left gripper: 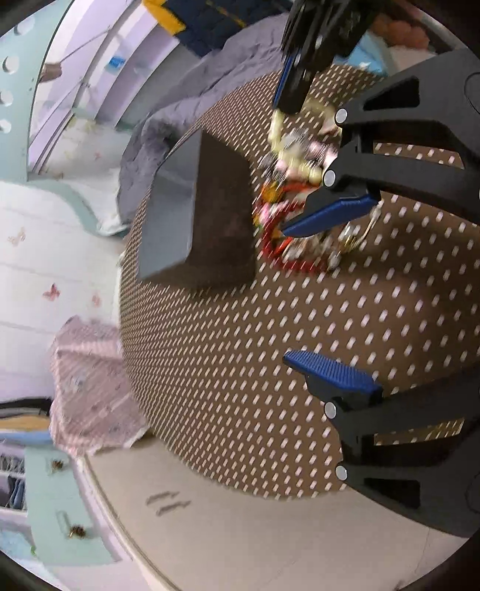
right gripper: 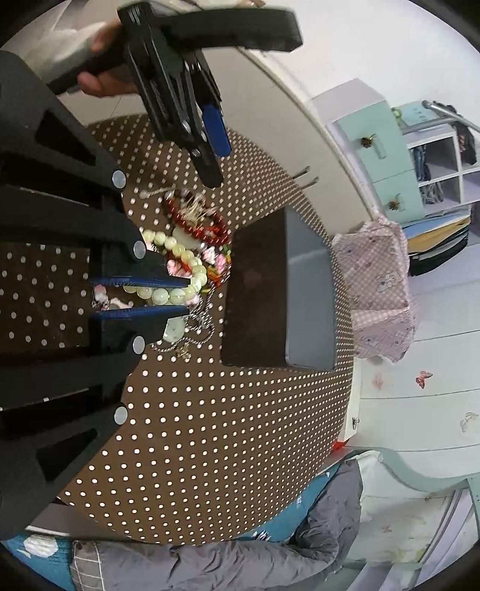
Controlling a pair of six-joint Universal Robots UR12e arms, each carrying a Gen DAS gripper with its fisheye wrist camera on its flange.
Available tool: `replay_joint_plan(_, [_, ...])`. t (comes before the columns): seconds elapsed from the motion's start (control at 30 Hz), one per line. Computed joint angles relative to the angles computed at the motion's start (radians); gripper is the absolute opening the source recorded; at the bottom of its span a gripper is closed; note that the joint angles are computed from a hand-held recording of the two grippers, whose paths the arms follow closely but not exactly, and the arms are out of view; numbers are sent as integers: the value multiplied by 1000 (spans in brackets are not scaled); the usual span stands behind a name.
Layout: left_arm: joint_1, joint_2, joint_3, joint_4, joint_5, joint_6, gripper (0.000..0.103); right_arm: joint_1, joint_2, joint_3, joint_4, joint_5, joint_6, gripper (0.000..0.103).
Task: Organize jewelry
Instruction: 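Lower the right gripper onto the cream pearl bracelet and grasp it, then carry the pearl bracelet with the right gripper while the left gripper grasps the red bead bracelet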
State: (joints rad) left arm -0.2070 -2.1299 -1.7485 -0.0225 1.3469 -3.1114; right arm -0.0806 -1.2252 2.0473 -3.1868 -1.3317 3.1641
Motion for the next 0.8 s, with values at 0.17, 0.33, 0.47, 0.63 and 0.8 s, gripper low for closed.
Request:
replay_joint_plan(0.17, [2, -13, 23, -27, 7, 20, 61, -7, -8, 2, -34, 20, 21, 8])
replay_joint_plan(0.33, [-3, -24, 42, -97, -14, 66, 61, -13, -12, 6, -57, 3, 31, 8])
replay_joint_plan(0.47, [-18, -33, 50, -105, 40, 100, 60, -14, -8, 3, -56, -30, 46, 8])
replay_joint_plan(0.63, [-55, -34, 63, -123, 168, 197, 48, -16, -6, 0, -50, -59, 58, 8])
replay_joint_plan(0.8, [-58, -33, 80, -166, 164, 198, 8, -19, -7, 4, -54, -70, 62, 8])
